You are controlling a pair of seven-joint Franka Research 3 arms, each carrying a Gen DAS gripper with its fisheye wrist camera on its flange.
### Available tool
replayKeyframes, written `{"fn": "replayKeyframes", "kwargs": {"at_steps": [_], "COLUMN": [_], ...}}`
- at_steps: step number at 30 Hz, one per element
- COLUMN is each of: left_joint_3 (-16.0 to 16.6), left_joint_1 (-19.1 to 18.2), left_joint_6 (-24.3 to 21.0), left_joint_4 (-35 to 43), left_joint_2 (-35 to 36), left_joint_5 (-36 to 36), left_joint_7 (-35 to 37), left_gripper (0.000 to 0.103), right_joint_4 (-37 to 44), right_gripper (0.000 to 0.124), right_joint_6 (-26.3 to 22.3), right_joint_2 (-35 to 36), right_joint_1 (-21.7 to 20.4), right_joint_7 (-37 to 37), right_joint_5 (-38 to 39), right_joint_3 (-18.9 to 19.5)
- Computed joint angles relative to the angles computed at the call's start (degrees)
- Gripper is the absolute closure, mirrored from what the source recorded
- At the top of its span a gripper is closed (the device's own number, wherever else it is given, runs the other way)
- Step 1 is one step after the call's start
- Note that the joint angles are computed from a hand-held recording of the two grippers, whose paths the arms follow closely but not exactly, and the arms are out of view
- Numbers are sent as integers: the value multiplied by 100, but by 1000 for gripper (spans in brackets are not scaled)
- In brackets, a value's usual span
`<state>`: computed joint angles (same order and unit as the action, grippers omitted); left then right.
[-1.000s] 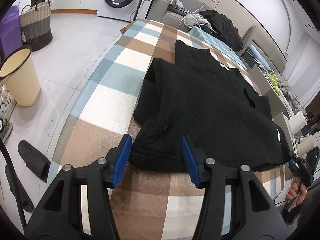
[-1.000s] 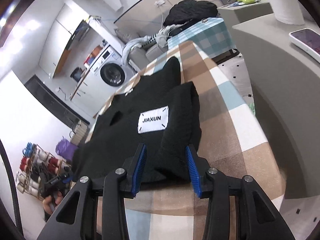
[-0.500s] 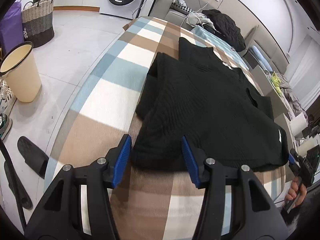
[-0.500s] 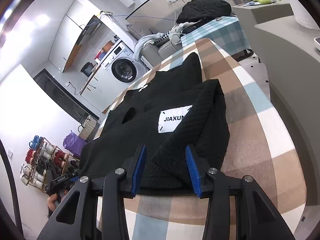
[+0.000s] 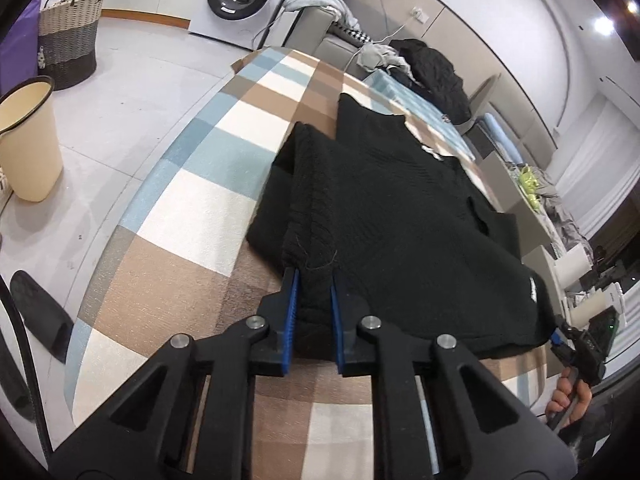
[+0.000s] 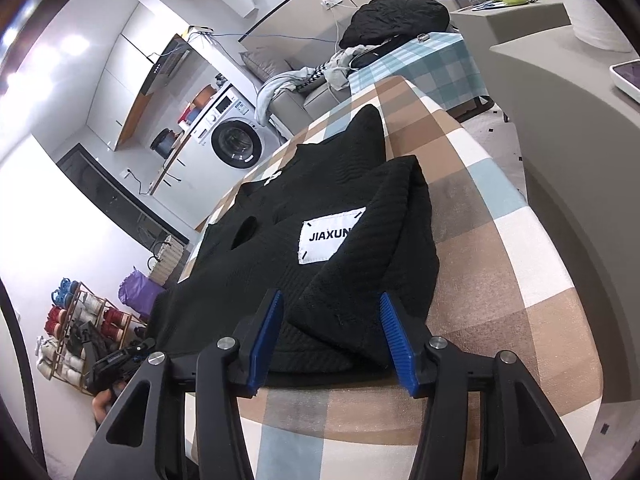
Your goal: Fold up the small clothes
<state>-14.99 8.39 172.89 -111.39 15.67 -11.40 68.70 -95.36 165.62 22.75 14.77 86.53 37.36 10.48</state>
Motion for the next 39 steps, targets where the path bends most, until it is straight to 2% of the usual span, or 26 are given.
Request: {"fn": "replayKeyframes", "kwargs": {"at_steps": [4,6,8,10,12,13,14,15,17,19,20,22,24,26,27,28,29,30,31,32,33,34,36,38,39], "left_joint_3": [314,386,528,593,491,482,473,476,621,534,616,598,535,452,547,442,260,216,227,263,293,188,228,126,272], "left_joint_1": [-264,-323,-438,-484,-381,-370,-363,-360,-479,-397,-466,-441,-378,-293,-361,-259,-92,-38,-33,-46,-58,49,45,147,29], "left_joint_6": [-190,-310,-408,-488,-447,-404,-314,-185,42,277,391,519,651,736,783,813,835,852,849,842,840,841,799,729,638], "left_joint_4": [76,134,203,275,272,273,248,158,64,-37,-77,-145,-218,-259,-278,-275,-255,-229,-179,-88,-16,89,353,696,910], "left_joint_2": [-9,9,40,90,127,144,145,103,43,-25,-74,-170,-293,-397,-465,-495,-510,-544,-546,-525,-512,-468,-349,-172,-69], "left_joint_5": [381,537,783,942,848,841,838,860,1062,1074,1181,1278,1310,1315,1396,1342,1226,1185,1180,1193,1200,1115,1109,1054,1145], "left_joint_7": [-345,-446,-624,-742,-707,-733,-760,-786,-1004,-1018,-1129,-1196,-1217,-1190,-1275,-1209,-1070,-1022,-1004,-1002,-1013,-919,-911,-796,-878], "left_gripper": [91,91,90,90,90,90,90,91,97,98,98,98,99,99,99,99,99,99,99,99,99,99,99,99,99], "right_joint_4": [-86,-208,-319,-355,-290,-254,-249,-241,-289,-343,-381,-475,-595,-626,-620,-588,-529,-484,-370,-263,-153,-36,274,694,916], "right_gripper": [72,64,62,63,78,91,97,99,111,115,116,117,117,117,117,118,119,119,119,119,119,119,119,119,119], "right_joint_6": [-104,-138,-138,-79,-74,-87,-21,92,341,531,637,878,1152,1237,1296,1284,1200,1205,1197,1139,1099,1061,997,748,685], "right_joint_2": [-68,-167,-229,-206,-122,-85,-59,-27,-28,-61,-87,-165,-280,-379,-412,-454,-485,-499,-489,-480,-460,-419,-277,-74,56], "right_joint_1": [317,549,661,590,414,448,475,379,290,363,385,283,-36,-73,-160,-168,-30,6,-83,-27,172,334,475,741,804], "right_joint_7": [553,945,1230,1318,1289,1431,1564,1558,1518,1624,1639,1507,1115,960,821,726,854,857,583,586,981,1176,1438,1927,2087], "right_joint_5": [-669,-1202,-1617,-1684,-1484,-1535,-1572,-1417,-1245,-1274,-1290,-1145,-730,-577,-439,-338,-448,-445,-157,-113,-471,-651,-907,-1368,-1565], "right_joint_3": [-393,-677,-826,-761,-576,-634,-681,-573,-451,-502,-502,-312,144,237,370,399,228,192,322,253,-16,-232,-443,-855,-968]}}
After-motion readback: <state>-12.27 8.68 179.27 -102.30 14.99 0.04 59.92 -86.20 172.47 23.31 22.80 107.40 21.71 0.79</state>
